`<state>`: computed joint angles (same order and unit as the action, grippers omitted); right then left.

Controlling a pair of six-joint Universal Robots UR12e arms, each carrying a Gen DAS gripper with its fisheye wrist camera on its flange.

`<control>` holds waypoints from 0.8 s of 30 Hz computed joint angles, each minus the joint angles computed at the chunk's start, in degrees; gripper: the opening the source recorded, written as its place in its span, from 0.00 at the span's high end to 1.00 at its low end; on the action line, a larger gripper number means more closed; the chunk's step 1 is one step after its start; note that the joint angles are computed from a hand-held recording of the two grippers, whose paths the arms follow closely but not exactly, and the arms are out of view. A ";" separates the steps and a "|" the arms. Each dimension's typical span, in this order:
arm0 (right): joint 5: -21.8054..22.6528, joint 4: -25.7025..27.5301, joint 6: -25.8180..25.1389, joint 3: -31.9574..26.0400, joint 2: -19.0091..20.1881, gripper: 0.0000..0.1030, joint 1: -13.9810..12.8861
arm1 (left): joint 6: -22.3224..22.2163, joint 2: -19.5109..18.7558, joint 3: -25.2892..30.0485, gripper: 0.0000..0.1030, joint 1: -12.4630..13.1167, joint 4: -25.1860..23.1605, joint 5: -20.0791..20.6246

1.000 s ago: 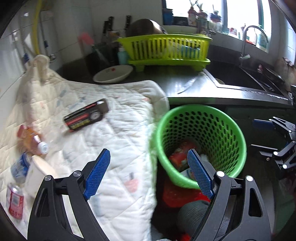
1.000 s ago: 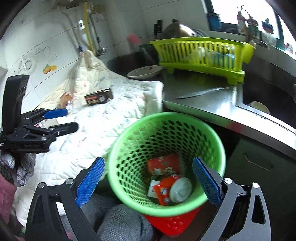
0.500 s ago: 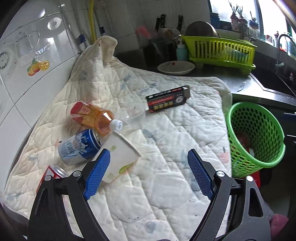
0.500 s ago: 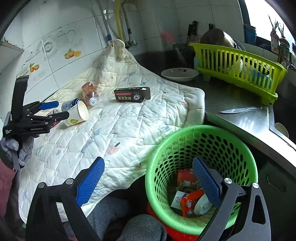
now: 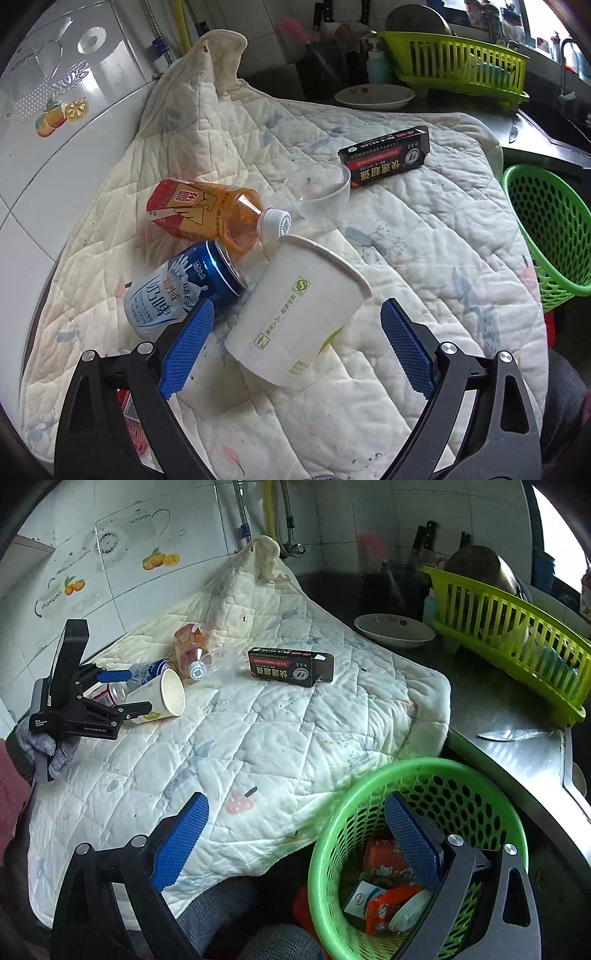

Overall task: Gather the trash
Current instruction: 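Grasp the white paper cup with the left gripper while the right grasps the black glue box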

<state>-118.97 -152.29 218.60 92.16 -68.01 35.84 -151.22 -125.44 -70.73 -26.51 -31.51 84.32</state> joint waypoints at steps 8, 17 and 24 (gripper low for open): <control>5.28 2.82 -10.89 -5.89 3.09 0.10 -4.24 | 1.26 -1.68 2.04 0.12 0.43 -1.79 -1.83; 7.40 8.52 -24.88 -16.22 9.01 0.10 -7.79 | 0.20 -2.85 3.60 0.28 1.15 -3.69 -5.65; 7.89 15.25 -32.71 -24.27 14.31 0.10 -9.45 | 0.63 -2.83 3.53 0.29 1.57 -3.63 -7.27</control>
<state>-111.08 -137.03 185.89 67.89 -53.70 26.40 -150.59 -128.27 -67.20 -24.94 -35.14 77.05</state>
